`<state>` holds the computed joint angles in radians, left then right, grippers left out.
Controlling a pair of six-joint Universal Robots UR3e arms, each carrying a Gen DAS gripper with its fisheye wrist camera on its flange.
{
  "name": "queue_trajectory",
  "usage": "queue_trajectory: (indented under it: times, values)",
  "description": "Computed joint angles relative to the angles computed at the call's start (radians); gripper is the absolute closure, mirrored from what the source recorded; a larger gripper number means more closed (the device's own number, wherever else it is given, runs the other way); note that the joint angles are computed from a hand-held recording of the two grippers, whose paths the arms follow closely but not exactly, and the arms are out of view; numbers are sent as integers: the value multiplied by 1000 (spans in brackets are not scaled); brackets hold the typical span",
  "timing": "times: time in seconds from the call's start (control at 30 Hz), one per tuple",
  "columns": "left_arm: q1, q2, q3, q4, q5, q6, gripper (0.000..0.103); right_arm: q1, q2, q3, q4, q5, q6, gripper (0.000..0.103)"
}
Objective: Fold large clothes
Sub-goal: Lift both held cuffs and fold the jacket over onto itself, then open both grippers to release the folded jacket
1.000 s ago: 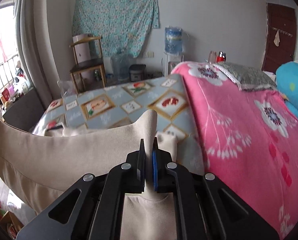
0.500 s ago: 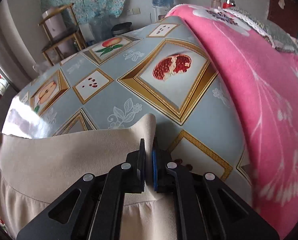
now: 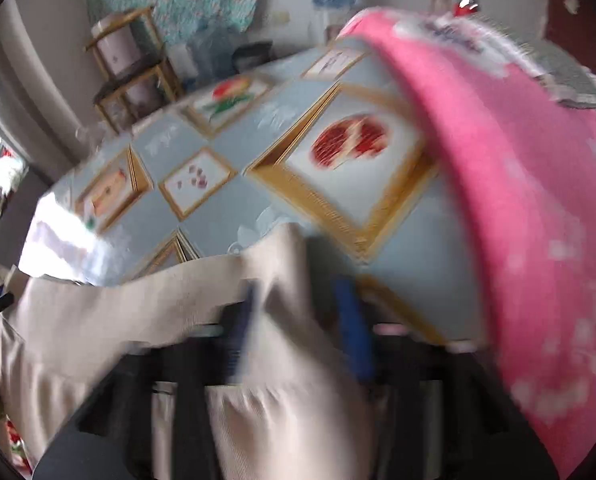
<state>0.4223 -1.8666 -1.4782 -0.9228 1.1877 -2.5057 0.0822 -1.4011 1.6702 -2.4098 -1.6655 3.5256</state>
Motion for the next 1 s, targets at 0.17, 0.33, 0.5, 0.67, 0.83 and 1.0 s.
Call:
queue_trajectory:
  times: [0.17,0.33,0.5,0.67,0.83,1.0]
  values:
    - [240,267,-159,-165,-239,150,53,56,-287,175,-2,-34,-32,46]
    - [380,547,-326,-547,-340,511,53,269,-403,322,-3,-76,-27,46]
    - [355,656,-639,-309,-149,464,51,311,-459,598,-139,-130,65,47]
    - [460,738,-623,-458,-220,539,53,323,-498,531,-19,-146,120,47]
    - [548,873,-532,-775,-333,702,49,491,-402,379,-5,-251,177,46]
    - [247,860,-684,-377,-218,398,43,572,-118,236,-73,-237,219,45]
